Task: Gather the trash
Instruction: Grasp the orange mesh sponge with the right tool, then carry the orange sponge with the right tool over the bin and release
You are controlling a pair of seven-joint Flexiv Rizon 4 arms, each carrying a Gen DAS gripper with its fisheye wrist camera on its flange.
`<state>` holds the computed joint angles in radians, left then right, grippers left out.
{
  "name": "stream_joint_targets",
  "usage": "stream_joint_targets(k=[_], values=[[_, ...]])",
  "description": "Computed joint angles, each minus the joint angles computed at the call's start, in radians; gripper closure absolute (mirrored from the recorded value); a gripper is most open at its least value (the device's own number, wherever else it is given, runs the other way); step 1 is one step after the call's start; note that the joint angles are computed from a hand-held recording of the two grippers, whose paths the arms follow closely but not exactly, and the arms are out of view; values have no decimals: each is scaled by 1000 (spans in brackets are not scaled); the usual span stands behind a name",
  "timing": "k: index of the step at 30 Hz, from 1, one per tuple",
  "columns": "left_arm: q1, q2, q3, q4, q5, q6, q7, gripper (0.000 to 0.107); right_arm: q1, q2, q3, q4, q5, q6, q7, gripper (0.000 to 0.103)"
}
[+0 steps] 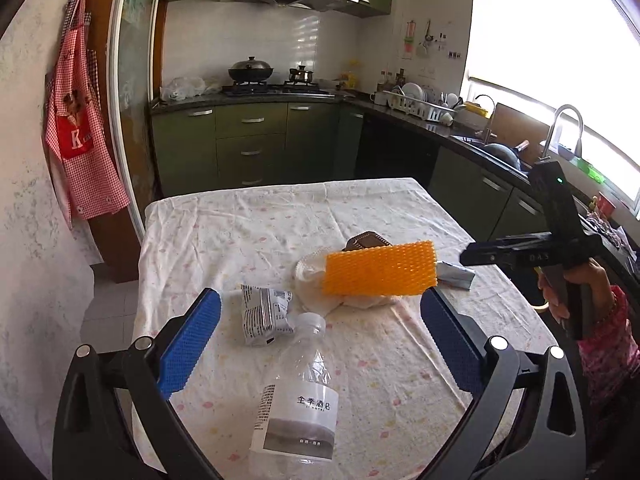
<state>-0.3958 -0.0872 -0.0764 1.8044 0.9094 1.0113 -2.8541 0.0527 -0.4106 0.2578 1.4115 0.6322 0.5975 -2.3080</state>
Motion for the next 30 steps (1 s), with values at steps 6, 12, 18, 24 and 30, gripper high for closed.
stream_joint_targets(k=[6, 12, 18, 24, 30], values=[[8, -24, 13, 17, -29, 64, 27, 8, 53, -94, -2, -101, -59, -43, 118, 40], [12, -36, 35, 37, -52, 117, 36, 8, 46, -100, 27, -105, -58, -54, 116, 91], [6, -48, 42, 27, -62, 134, 59, 8, 14, -10, 47, -39, 8, 0, 13, 92], [-8, -83, 39, -10, -99, 156, 140, 8, -37, 106, 16, 29, 118, 30, -83, 92], [-29, -169, 29, -84, -219, 193, 341, 8, -69, 149, -84, 79, 112, 163, -29, 92]])
